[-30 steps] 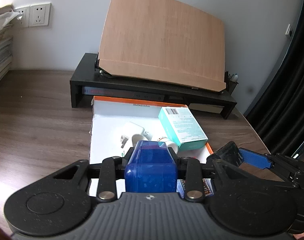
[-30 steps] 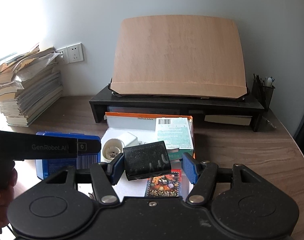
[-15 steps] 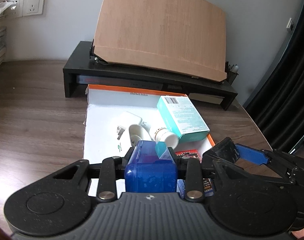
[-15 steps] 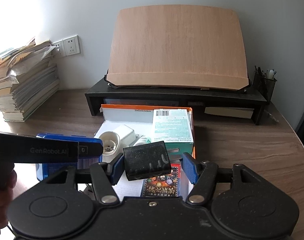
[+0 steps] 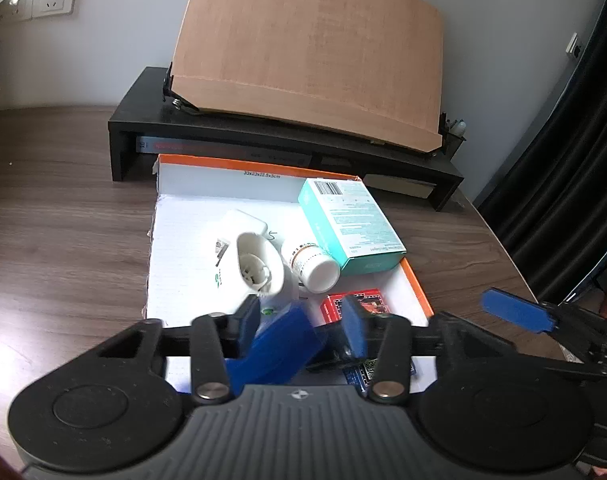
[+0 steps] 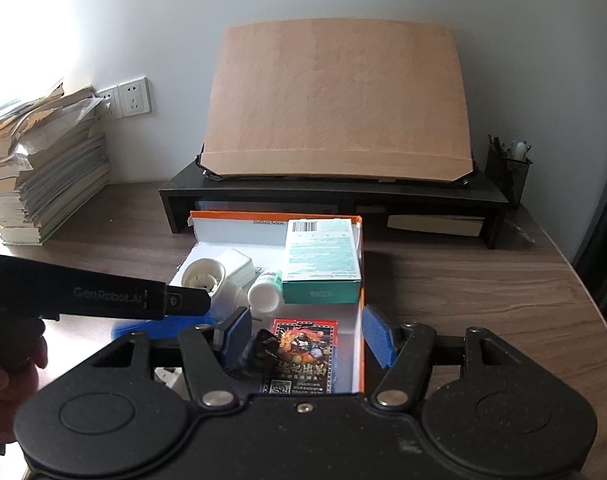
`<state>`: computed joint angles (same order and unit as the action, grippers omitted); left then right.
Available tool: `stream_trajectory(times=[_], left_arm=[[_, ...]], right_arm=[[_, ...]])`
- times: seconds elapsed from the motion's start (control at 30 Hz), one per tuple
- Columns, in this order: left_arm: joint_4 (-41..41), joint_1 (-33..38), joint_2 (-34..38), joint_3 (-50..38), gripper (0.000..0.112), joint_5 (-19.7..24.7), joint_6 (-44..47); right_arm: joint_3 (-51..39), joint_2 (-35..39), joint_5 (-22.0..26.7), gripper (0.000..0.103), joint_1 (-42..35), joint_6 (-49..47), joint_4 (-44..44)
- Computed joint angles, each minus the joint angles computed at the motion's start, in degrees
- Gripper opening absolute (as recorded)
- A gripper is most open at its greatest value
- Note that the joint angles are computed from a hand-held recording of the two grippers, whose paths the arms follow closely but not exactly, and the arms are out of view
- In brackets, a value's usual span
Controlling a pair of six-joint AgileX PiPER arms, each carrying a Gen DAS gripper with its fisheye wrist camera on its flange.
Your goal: Organize rigid objects
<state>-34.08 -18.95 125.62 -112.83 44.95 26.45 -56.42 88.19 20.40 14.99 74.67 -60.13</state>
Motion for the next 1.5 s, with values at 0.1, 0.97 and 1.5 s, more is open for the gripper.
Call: stream_trajectory(times=[0.1, 0.97, 1.5], left_arm=[[0.0, -0.2, -1.5, 1.9, 0.055, -1.2, -0.1], [35.7, -9.2, -27.6, 35.4, 0.103, -12.8, -37.7], [35.2, -10.7, -27.7, 38.0, 0.103, -13.4, -38.0]], right_arm=[[1.5, -2.2, 1.2, 0.076, 0.6, 1.7, -1.5], [15.4, -19.4, 7.3, 0.087, 7.4, -5.9, 14.3], [16.8, -19.3, 6.4, 0.087, 6.0, -10.2, 20.1]])
